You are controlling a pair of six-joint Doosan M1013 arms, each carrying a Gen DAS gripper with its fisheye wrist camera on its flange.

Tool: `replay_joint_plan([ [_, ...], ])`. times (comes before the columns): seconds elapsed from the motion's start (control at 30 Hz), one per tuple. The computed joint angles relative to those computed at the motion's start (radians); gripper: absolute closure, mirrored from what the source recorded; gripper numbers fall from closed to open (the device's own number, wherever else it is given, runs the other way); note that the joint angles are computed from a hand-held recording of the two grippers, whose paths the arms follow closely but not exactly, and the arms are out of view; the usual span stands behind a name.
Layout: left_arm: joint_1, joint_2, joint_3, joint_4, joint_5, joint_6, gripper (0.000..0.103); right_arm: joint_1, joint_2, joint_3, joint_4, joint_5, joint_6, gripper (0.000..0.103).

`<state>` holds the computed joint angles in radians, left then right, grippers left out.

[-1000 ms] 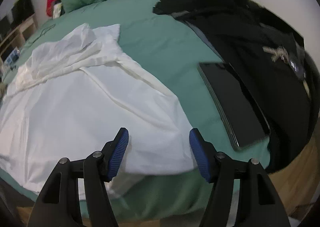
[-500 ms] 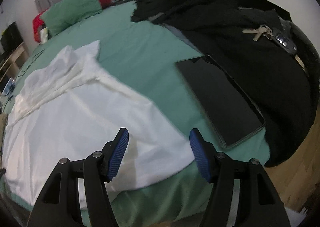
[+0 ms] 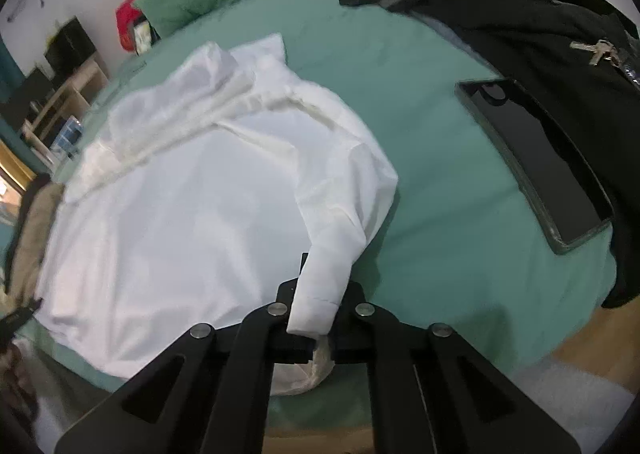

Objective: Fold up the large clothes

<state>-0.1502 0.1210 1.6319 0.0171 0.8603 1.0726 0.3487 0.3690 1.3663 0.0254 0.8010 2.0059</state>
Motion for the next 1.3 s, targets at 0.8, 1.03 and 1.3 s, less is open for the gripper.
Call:
replay_joint_plan([
  [0.8, -0.005, -0.137, -0.031, 0.053, -0.092, -0.056, 0.099, -0.017, -0.159, 0.08, 0.148, -0.237, -0.132, 0.098],
  [1.03, 0.007, -0.07, -0.096, 0.103, -0.155, -0.136, 0.099, -0.03, -0.062, -0.049, 0.137, -0.241, -0.137, 0.098],
  [1.3, 0.045, 0.048, -0.194, 0.071, -0.175, -0.132, 0.099, -0.06, 0.075, -0.226, 0.188, -0.202, -0.204, 0.098],
])
